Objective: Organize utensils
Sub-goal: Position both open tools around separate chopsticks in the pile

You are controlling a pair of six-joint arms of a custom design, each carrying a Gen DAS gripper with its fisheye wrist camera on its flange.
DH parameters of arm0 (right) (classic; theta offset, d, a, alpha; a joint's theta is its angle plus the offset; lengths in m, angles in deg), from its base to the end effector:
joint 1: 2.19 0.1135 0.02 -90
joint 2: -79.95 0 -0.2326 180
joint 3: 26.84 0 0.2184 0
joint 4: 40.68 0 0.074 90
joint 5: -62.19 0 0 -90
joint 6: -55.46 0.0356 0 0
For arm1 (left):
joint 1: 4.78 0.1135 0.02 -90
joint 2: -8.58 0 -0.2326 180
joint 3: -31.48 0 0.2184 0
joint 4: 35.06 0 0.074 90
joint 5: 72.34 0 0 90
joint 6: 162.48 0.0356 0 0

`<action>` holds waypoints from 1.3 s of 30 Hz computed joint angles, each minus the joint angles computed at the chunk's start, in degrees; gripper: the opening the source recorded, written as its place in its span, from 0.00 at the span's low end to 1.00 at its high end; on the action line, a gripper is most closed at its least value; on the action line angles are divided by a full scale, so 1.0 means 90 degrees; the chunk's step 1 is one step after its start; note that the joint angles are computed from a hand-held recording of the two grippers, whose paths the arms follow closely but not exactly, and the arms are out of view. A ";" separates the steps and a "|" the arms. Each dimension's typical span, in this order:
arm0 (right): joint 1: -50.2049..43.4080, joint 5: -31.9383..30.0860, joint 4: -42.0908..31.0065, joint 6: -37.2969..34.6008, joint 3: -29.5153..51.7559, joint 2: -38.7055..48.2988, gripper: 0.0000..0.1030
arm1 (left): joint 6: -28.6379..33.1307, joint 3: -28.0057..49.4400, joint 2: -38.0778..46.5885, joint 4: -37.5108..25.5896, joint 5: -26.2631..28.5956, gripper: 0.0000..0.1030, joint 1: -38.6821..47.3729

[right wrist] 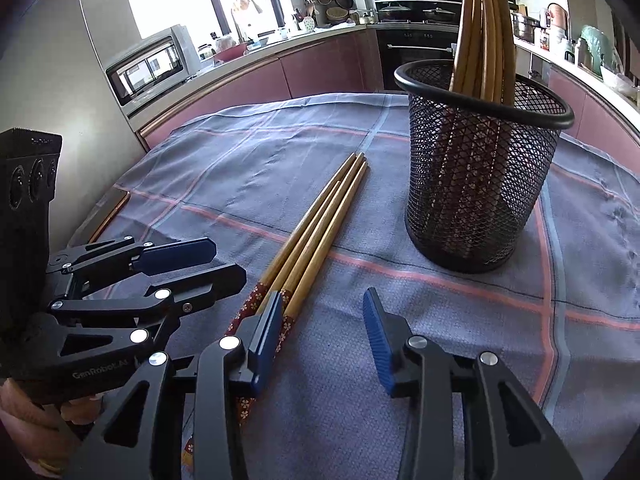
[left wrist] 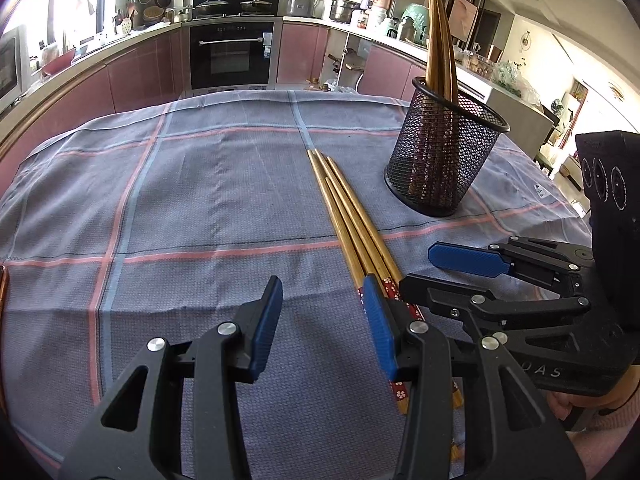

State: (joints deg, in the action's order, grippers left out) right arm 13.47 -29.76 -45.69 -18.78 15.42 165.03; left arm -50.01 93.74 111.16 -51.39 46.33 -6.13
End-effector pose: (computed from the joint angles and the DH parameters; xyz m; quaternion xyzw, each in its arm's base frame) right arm 0.2248 0.0643 0.1156 -0.0053 0.9329 0.1127 0.3420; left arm 0.2945 -0.0240 0.1113 0.2611 0.8935 -0.1822 0.3168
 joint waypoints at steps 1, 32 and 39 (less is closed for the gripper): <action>-0.0020 -0.0016 -0.0022 0.0021 -0.0004 -0.0017 0.38 | 0.0004 -0.0003 0.0000 0.0008 0.0001 0.40 -0.0004; -0.0178 -0.0150 -0.0180 0.0002 0.0187 0.0093 0.34 | 0.0150 -0.0050 0.0097 0.0009 0.0084 0.41 -0.0006; -0.0229 -0.0213 -0.0177 -0.0006 0.0178 0.0095 0.34 | 0.0447 -0.0149 0.0016 -0.0060 0.0134 0.42 -0.0114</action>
